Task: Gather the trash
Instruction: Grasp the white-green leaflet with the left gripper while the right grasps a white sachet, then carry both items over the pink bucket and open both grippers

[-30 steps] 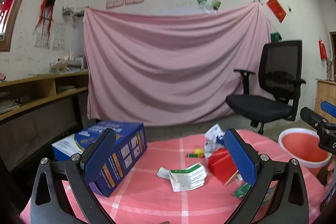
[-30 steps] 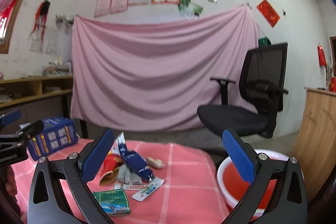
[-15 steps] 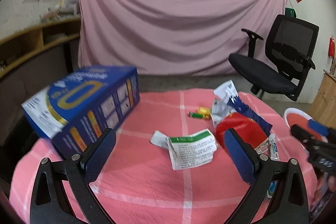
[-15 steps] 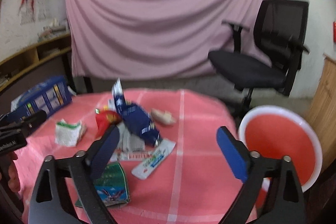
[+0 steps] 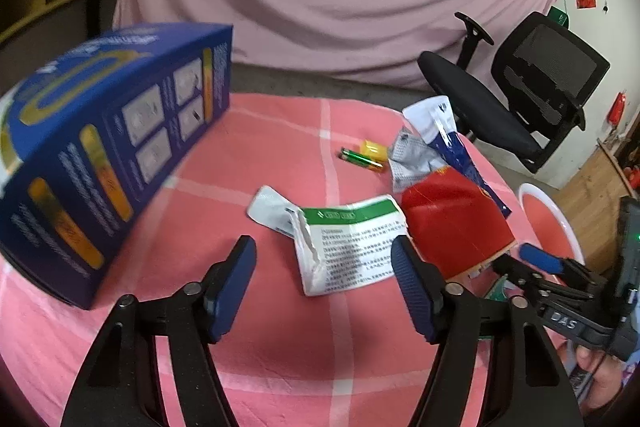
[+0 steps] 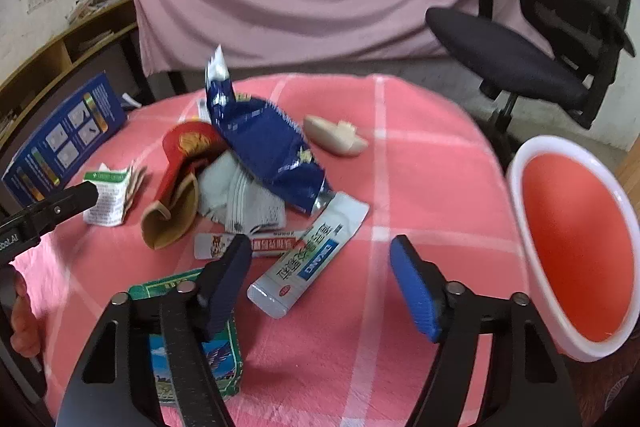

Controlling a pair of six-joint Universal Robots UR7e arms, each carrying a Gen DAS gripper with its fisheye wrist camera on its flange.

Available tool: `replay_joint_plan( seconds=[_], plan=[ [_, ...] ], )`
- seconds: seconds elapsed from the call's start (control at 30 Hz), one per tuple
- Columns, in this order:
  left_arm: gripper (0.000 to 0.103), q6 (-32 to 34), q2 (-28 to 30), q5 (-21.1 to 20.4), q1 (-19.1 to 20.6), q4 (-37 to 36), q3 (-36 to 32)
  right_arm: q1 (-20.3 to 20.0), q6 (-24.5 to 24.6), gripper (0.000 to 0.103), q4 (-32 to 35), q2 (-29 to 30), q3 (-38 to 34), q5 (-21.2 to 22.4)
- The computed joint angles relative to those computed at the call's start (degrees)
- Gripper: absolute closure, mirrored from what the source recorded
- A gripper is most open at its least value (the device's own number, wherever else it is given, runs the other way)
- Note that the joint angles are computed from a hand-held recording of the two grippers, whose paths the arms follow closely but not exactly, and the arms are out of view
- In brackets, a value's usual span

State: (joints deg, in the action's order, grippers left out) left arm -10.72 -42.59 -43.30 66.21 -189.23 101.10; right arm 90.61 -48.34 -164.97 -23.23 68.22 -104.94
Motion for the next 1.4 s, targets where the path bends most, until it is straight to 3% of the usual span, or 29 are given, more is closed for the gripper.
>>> replay_joint_plan(
  seconds=[0.07,0.13,0.2,0.27,0.53,0.8,1.1,1.4],
  plan=[
    [0.056,-0.7,-0.65,-0.93,0.15,1.9,-0.09,-0.02,0.27,0.041,0.49,-0.1,-0.08,-0.26],
    [0.067,-1.1,-1.22,-1.66,0.27,3.1,-0.22,-0.01,0.38,0.054,0.73,-0.18,-0.11,-0.43],
    [0.08,-0.86,-1.39,-2.15,0.37,2.69,0.04,-0.02,0.37,0.06,0.95,-0.19,-0.2,-0.37],
    [0.085,-0.88,-1.37,-2.6,0.21,1.82,0.78,-0.07,0.23,0.064,1.45,-0.47,-0.04,-0.13],
    [0.092,4.36,-0.92,-3.26,-1.76,-1.73,2.65,-0.44,-0.68,0.081,3.88,-1.37,-0.07,0.26],
    [0.095,7.8,2.04,-1.59,-3.86,-3.96,2.03,-1.09,-2.18,0.084,3.55,-2.98,1.93,2.07],
    [0.099,12.79,6.76,3.12,-6.7,-14.27,0.88,-2.97,-3.14,0.084,-1.08,-6.78,7.36,12.94],
    [0.1,25.42,13.21,7.53,-10.35,-29.34,-2.77,-5.18,-6.66,0.084,-9.41,-11.27,15.12,27.49]
  ],
)
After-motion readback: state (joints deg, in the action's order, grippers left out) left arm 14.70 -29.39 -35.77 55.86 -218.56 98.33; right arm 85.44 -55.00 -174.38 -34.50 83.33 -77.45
